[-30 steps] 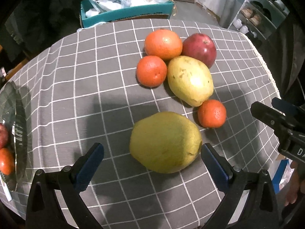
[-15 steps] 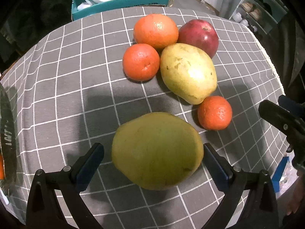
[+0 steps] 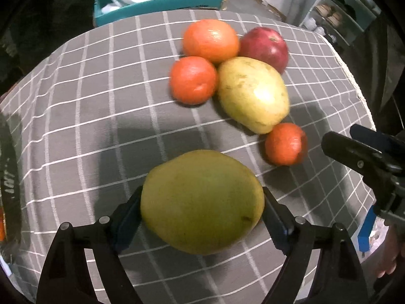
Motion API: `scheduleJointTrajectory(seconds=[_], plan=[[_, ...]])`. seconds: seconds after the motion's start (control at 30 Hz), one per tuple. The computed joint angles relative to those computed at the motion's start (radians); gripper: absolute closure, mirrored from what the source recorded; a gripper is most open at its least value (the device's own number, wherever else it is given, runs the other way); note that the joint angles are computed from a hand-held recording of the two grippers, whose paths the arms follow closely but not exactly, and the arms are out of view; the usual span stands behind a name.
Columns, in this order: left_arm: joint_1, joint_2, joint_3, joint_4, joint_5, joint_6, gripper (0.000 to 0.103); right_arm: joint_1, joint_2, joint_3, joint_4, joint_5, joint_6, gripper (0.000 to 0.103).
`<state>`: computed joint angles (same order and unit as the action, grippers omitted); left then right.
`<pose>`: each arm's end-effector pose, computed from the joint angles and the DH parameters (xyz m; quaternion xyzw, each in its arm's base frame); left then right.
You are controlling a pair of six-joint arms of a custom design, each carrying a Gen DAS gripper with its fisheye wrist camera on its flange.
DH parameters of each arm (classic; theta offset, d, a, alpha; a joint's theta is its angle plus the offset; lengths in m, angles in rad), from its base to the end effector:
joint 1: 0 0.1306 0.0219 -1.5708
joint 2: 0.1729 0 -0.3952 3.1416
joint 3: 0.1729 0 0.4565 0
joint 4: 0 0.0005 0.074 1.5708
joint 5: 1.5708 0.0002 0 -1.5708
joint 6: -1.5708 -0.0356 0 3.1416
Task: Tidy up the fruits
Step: 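Close the left tool around the large green fruit, then close the right tool around the small tangerine beside the pear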
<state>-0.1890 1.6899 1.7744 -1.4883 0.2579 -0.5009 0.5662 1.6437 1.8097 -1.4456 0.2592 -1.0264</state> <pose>0.5957 -0.1237 0.4407 0.3443 0.9264 -0.1138 0.1016 0.5109 0.3133 0.4854 0.2420 0.9510 0.0134 0.1920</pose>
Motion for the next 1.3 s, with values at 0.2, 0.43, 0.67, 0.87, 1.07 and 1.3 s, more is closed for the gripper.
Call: scheduleJointTrajectory(seconds=[0.2,0.43,0.67,0.87,1.07,1.3], plan=[[0.043,0.041,0.069,-0.002,-0.015,0.036,0.016,0.000,0.039,0.026,0.011,-0.033,0.037,0.018],[0.073,0.057,0.108,0.013,-0.012,0.048,0.016,-0.005,0.096,0.064,0.000,-0.066,0.067,0.018],[0.080,0.048,0.096,0.016,-0.010,0.030,0.016,-0.012,0.140,0.083,-0.011,-0.095,0.074,0.028],[0.073,0.038,0.081,0.024,-0.007,0.033,0.016,-0.007,0.146,0.086,-0.001,-0.099,0.089,0.055],[0.074,0.028,0.081,0.032,0.004,0.032,0.016,0.008,0.154,0.113,-0.031,-0.061,0.087,0.061],[0.082,0.016,0.100,0.035,0.030,0.032,0.016,0.020,0.145,0.154,-0.065,0.002,0.077,0.061]])
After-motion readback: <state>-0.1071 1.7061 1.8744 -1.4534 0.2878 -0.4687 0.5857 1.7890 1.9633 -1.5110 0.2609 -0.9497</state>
